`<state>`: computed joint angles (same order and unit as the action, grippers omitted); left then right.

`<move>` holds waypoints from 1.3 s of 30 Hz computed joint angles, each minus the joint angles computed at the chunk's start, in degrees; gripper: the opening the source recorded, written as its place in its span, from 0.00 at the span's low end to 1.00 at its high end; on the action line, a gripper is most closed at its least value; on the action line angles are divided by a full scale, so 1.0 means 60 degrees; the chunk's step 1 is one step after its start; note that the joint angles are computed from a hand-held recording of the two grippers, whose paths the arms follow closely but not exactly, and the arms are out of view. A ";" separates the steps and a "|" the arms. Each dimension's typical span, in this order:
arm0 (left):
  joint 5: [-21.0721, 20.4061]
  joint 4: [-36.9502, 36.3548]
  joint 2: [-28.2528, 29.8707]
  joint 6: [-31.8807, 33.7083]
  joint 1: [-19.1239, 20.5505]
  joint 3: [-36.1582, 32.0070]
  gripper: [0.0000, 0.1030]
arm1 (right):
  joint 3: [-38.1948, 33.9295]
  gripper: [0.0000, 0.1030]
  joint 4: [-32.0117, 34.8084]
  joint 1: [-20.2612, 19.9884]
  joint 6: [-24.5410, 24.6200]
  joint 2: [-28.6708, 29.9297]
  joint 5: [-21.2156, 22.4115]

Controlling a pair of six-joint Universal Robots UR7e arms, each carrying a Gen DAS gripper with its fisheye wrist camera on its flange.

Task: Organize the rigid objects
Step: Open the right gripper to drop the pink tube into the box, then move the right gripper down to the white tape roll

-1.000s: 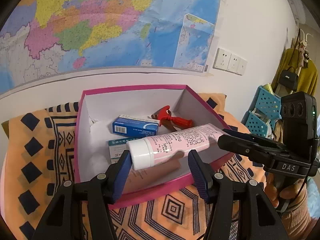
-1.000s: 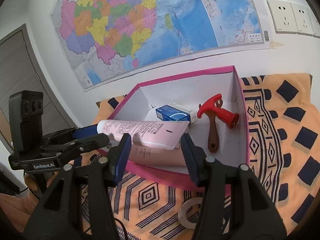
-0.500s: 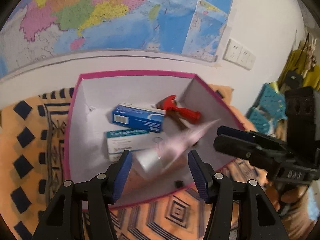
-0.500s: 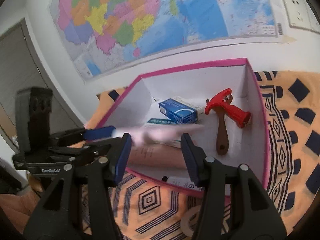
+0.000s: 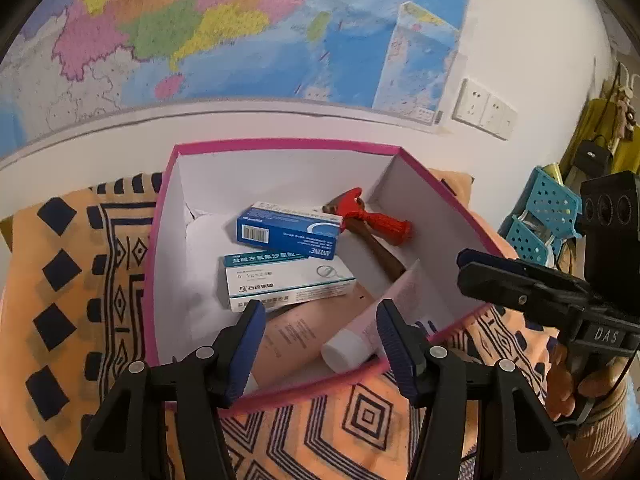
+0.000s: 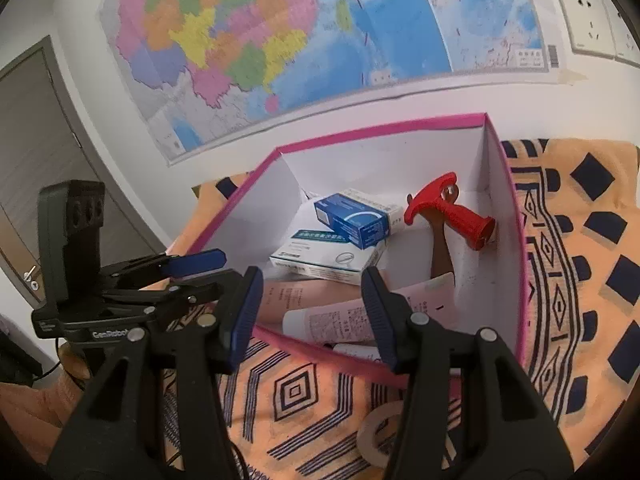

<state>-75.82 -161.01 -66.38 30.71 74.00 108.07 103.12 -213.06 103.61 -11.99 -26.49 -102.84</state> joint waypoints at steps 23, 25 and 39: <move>-0.0950 0.0793 -0.1266 0.0666 0.0220 0.1783 0.59 | 0.2242 0.52 -0.1251 -0.0622 0.1058 -0.0129 -0.0539; -0.0825 0.0875 -0.1146 0.0508 0.0269 0.1764 0.59 | 0.2152 0.52 -0.1112 -0.0650 0.1095 -0.0060 -0.0685; -0.0653 0.1200 -0.0952 0.0218 0.0359 0.1728 0.59 | 0.1575 0.41 -0.0117 -0.0729 0.1145 0.0251 -0.1261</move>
